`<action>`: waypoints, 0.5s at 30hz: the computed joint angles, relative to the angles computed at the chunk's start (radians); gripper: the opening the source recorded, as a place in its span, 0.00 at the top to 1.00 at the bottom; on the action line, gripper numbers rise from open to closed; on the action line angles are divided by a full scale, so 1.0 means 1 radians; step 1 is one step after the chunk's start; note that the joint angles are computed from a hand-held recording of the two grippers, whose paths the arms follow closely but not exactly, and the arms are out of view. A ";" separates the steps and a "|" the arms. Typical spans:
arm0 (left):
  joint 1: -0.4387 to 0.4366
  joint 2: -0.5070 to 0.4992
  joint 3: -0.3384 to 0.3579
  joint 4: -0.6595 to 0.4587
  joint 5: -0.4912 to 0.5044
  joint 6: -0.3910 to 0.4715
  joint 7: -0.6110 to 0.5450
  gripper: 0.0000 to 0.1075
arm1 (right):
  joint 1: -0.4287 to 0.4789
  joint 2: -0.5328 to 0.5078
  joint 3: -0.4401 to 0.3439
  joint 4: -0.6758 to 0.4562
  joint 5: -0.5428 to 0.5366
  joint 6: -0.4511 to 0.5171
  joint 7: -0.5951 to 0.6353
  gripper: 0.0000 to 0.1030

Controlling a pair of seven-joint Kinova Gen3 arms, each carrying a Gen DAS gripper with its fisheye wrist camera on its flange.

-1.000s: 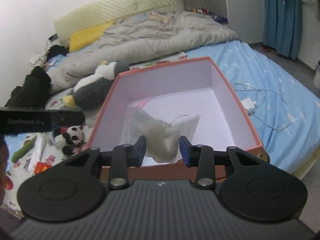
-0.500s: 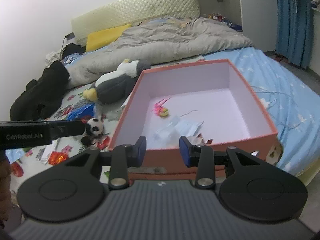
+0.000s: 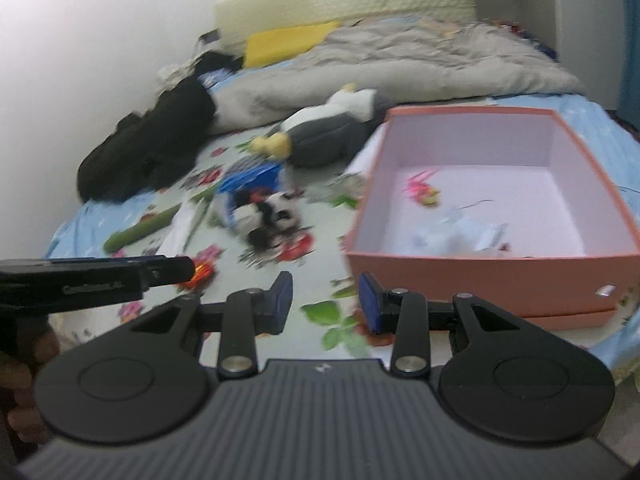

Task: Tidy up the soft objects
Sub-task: 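Move both tools away from the box back toward the clutter, then grasp the small panda plush with the right gripper while the left grasps the red foil packet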

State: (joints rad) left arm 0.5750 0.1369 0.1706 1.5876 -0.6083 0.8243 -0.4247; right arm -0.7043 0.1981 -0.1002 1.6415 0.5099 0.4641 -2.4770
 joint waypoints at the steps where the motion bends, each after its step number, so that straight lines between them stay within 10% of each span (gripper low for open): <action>1: -0.006 -0.004 -0.006 0.014 0.004 0.001 0.009 0.69 | 0.011 0.015 -0.016 -0.017 -0.023 0.002 0.034 0.61; 15: -0.168 0.046 -0.074 0.088 0.102 -0.048 -0.105 0.53 | 0.002 0.285 -0.010 -0.378 -0.272 0.089 0.343 0.51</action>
